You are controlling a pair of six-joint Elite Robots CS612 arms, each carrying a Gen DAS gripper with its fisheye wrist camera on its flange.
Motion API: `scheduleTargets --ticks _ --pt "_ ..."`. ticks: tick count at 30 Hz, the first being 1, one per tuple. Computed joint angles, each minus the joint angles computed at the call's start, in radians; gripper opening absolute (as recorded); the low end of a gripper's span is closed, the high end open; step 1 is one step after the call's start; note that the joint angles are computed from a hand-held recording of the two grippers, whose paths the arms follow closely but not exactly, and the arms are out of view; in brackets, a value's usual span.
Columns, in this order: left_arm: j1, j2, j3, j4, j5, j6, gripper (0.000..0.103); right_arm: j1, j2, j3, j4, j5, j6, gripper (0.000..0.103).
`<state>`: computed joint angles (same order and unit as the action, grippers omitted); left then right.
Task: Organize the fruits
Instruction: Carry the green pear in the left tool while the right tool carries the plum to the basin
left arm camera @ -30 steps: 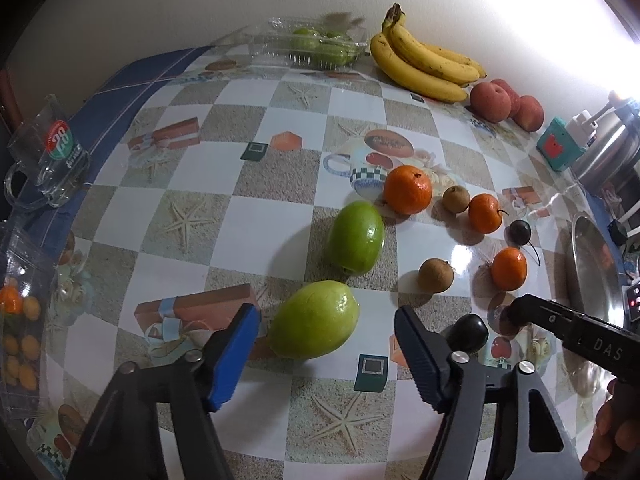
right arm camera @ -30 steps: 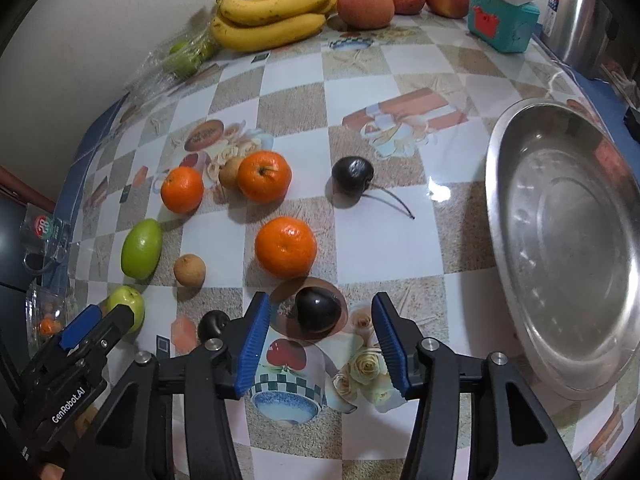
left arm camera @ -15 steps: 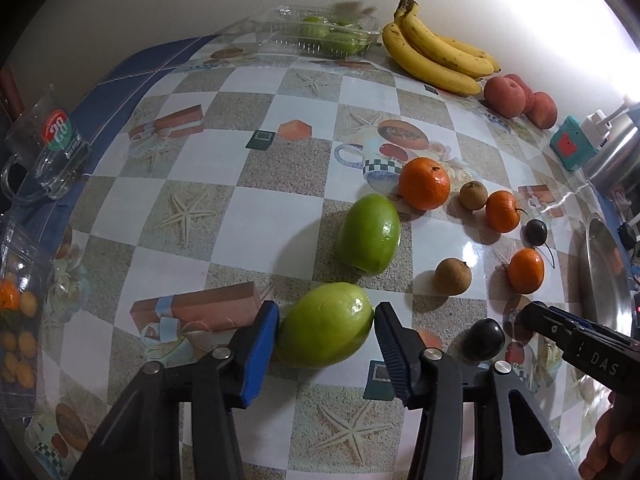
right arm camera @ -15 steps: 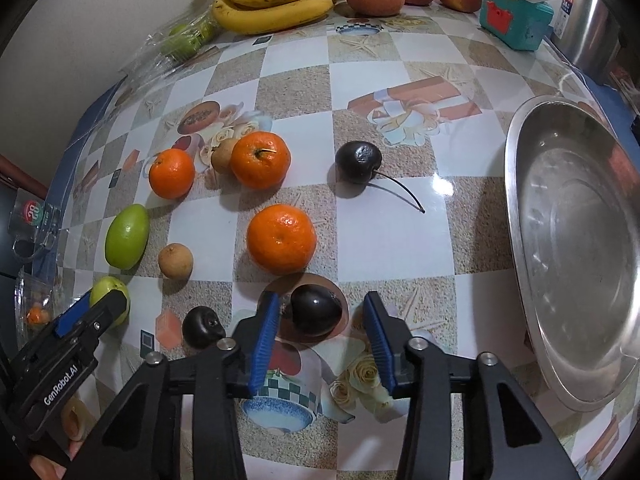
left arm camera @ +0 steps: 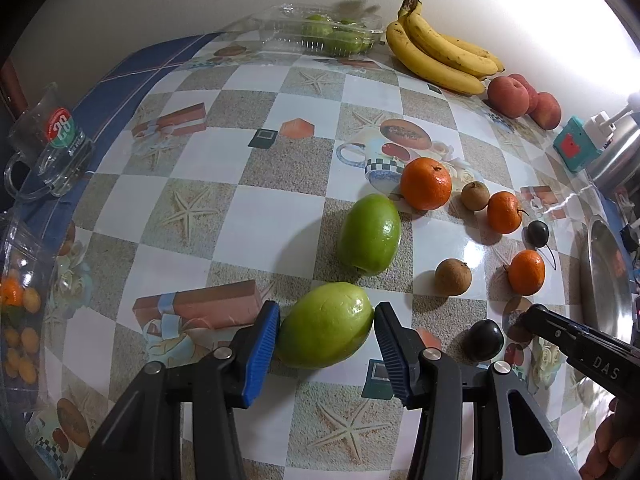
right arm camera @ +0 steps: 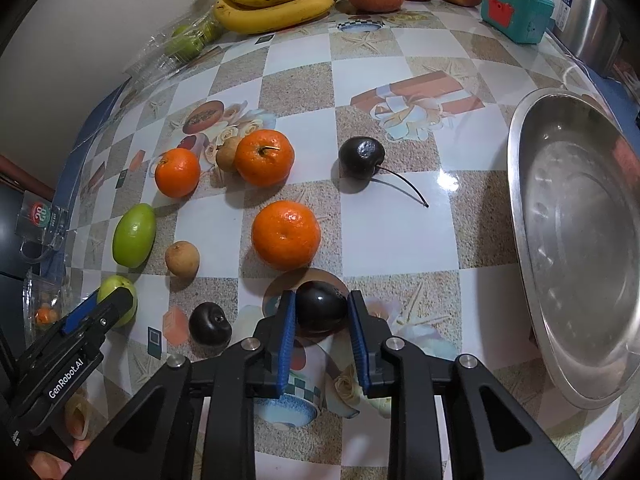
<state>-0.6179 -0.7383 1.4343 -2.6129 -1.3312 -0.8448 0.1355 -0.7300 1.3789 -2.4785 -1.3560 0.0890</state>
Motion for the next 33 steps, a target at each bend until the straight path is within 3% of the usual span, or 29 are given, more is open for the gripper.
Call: scheduleTargets --ticks 20,24,33 --pt "-0.016 -0.029 -0.006 0.018 0.058 -0.019 0.052 -0.020 -0.027 0.027 -0.041 0.080 0.020 0.026" --pt "-0.022 -0.027 -0.041 0.029 0.062 0.002 0.052 -0.026 -0.041 0.037 -0.077 0.092 0.037 0.026" --pt "-0.040 0.012 -0.178 0.059 0.056 0.078 0.052 -0.057 -0.065 0.043 -0.157 0.041 0.117 0.027"
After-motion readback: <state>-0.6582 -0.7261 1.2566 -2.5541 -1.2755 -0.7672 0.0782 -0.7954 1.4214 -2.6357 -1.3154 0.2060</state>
